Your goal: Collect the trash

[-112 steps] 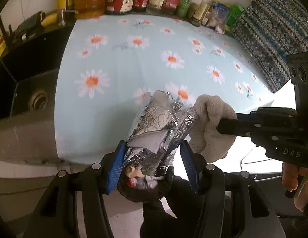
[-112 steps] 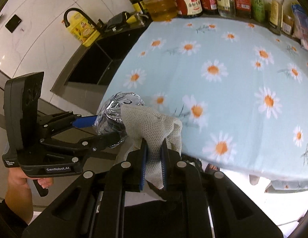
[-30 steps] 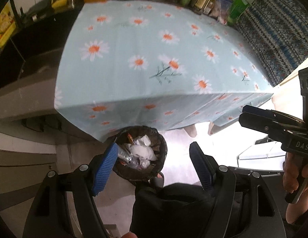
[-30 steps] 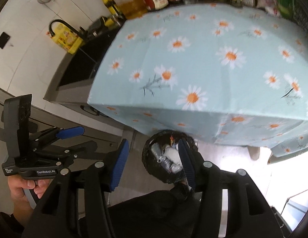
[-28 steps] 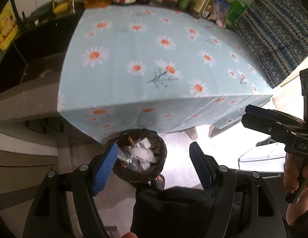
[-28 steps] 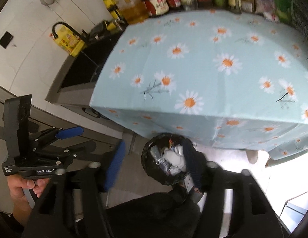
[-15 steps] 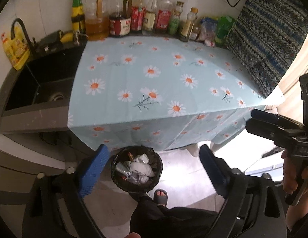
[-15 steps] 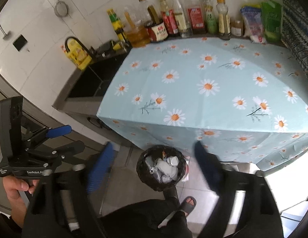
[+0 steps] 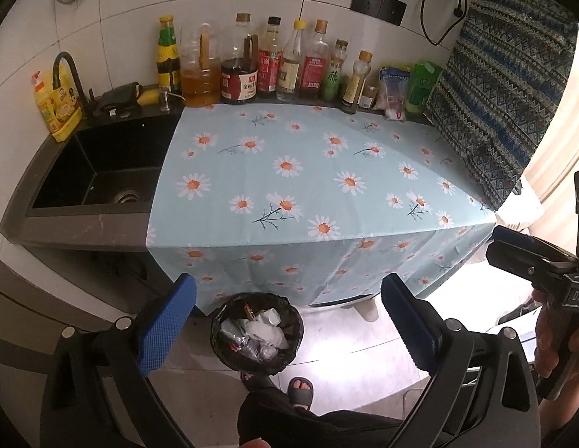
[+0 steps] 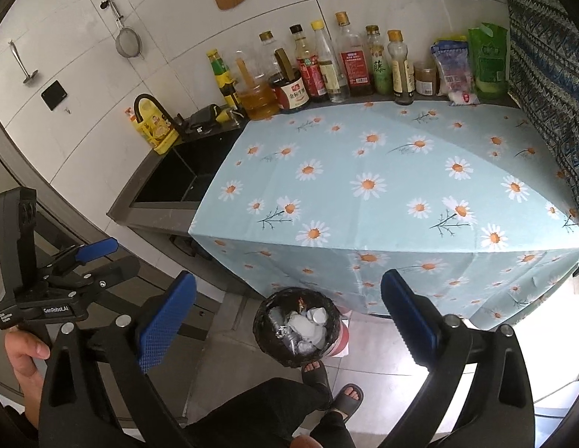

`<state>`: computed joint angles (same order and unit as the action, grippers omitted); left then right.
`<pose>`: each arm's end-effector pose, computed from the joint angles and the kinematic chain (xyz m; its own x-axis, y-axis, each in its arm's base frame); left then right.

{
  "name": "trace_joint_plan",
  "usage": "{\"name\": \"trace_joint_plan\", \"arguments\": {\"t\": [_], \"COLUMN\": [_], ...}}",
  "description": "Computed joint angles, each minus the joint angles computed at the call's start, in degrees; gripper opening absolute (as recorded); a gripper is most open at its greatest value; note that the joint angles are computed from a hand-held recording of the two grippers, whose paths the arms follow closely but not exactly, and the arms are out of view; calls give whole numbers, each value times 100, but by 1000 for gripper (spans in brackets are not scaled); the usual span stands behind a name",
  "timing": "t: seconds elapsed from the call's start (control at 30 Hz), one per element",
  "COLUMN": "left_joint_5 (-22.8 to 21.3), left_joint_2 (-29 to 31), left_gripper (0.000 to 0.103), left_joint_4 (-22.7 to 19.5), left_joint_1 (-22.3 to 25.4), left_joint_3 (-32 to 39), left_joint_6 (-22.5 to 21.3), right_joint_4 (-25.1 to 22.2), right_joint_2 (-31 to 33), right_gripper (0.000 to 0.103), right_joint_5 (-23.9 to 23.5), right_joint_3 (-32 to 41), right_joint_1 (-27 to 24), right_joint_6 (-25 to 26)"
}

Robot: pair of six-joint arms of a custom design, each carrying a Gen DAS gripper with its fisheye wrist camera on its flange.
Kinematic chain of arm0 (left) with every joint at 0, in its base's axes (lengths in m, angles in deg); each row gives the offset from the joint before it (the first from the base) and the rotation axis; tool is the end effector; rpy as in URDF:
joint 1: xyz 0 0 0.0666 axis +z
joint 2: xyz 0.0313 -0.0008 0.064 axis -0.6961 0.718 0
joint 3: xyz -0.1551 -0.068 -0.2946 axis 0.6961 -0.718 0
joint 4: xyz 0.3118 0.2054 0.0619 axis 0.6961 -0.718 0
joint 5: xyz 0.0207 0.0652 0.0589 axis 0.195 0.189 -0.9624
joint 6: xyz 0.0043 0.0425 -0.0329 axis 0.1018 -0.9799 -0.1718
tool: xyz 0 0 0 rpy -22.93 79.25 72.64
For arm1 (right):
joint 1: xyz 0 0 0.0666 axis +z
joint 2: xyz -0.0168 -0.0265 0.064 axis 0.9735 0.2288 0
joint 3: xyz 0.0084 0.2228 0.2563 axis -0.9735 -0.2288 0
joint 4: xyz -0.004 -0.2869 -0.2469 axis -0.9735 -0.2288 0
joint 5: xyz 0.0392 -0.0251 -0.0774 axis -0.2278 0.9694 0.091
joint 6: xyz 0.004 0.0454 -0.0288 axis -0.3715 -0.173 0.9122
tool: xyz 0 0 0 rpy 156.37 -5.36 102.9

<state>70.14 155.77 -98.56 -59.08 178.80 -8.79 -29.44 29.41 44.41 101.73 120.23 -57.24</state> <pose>0.3959 -0.1185 0.5719 -0.6811 0.4657 -0.5651 0.6301 0.7659 -0.1282 0.2599 0.2284 0.5646 -0.7182 0.4070 -0.5643 0.2247 0.9033 0.3655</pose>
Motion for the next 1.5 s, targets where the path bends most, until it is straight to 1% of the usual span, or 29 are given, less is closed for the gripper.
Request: {"name": "trace_joint_plan", "arguments": {"t": [0.1,0.17,0.33,0.5,0.83,1.5], "left_joint_5": [-46,-32,-132,-80,-212,-230], "left_joint_2": [-101,-173,-248,-262,-267,-186], "left_gripper": [96,96,96,96,96,96], "left_joint_4": [51,129,154,134,174,173], "left_joint_1": [-47,-59,-139,-176,-278,-309], "left_joint_3": [-84,-132,-133,-102,-148,-83], "left_joint_6": [36,138,124,112,123,279], "right_joint_4": [-96,-154,-217,-229,-142,-235], "right_joint_2": [-24,-25,-53,-85,-126,-199], "right_gripper": [98,98,98,98,98,98], "right_joint_5": [133,193,263,315,208,191], "right_joint_3": [48,73,89,98,33,-64], "right_joint_1": [76,98,152,158,43,-12], "right_joint_6": [40,78,88,119,229,146]}}
